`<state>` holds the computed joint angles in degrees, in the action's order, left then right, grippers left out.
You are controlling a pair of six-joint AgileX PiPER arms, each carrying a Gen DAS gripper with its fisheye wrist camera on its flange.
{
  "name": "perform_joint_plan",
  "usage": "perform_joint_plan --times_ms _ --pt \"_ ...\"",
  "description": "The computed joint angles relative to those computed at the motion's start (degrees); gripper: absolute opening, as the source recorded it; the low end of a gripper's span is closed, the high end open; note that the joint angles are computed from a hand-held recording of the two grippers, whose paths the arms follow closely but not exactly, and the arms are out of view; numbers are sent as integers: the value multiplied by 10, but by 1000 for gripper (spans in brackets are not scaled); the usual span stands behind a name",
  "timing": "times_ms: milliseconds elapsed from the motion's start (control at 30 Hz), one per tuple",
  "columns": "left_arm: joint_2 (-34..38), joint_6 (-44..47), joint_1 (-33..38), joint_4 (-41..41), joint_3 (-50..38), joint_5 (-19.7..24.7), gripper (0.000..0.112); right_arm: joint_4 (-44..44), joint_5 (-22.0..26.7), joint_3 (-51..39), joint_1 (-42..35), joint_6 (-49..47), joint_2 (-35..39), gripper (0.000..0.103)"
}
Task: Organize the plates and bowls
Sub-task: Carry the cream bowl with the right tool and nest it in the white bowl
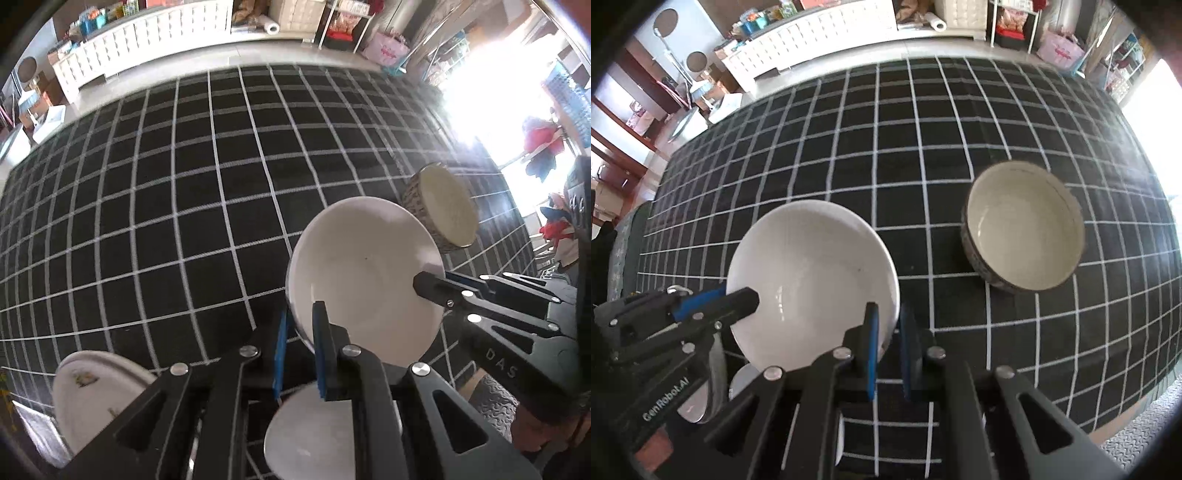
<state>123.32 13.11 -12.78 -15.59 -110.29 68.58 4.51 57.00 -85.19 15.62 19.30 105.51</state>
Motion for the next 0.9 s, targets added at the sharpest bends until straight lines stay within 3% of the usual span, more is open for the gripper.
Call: perform_joint_plan --times_ms 333,900 --pt "-135 10 1 4 129 -34 12 -52 25 -8 54 59 -55 13" --pt "-209 39 34 6 261 -63 12 -48 -4 68 118 117 -79 14"
